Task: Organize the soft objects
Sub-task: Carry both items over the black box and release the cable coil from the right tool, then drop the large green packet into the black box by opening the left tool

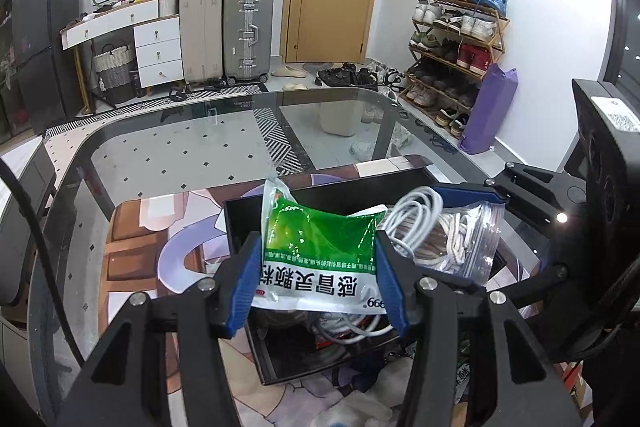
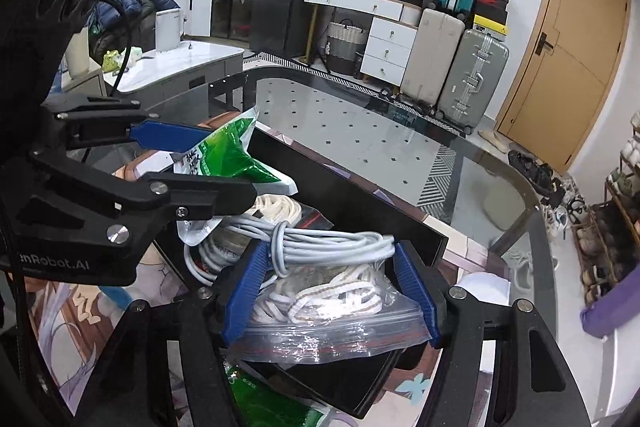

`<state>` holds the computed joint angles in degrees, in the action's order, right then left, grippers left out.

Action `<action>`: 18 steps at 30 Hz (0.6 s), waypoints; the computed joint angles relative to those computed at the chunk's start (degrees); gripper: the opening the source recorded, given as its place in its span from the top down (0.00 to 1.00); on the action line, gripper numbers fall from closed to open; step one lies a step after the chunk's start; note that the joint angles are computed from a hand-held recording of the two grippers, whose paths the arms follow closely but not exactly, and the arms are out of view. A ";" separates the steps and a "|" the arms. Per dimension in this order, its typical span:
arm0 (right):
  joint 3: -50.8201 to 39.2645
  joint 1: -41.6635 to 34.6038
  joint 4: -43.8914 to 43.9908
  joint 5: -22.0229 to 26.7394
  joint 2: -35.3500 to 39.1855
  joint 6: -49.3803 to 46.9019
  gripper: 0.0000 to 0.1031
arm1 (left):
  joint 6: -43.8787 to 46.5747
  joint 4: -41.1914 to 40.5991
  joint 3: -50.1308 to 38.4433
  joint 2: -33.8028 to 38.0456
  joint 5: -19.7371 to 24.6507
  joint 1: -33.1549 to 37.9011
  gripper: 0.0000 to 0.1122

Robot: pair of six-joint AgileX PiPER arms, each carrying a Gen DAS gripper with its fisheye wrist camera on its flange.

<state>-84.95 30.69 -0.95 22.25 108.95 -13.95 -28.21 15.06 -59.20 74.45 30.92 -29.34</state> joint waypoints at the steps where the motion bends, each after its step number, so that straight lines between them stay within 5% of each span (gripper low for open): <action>1: 0.31 -0.09 -0.14 -0.31 -0.17 0.34 0.25 | 0.02 -0.03 -0.03 0.09 0.11 -0.08 0.53; 8: 9.07 -0.02 -8.78 -6.76 -6.78 11.73 0.06 | 0.94 -0.80 -0.37 0.99 0.17 0.25 0.52; 15: 17.89 -1.28 -15.69 -10.66 -13.19 22.36 0.05 | 0.88 0.11 -2.23 3.18 0.88 -1.28 0.49; 18: 20.38 -1.87 -16.36 -11.35 -15.10 24.35 0.04 | 0.83 -0.10 -3.56 4.38 2.76 -1.45 0.38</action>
<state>-64.57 28.82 -17.31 10.90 93.85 10.40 -27.39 14.96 -62.76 78.83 33.68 -30.79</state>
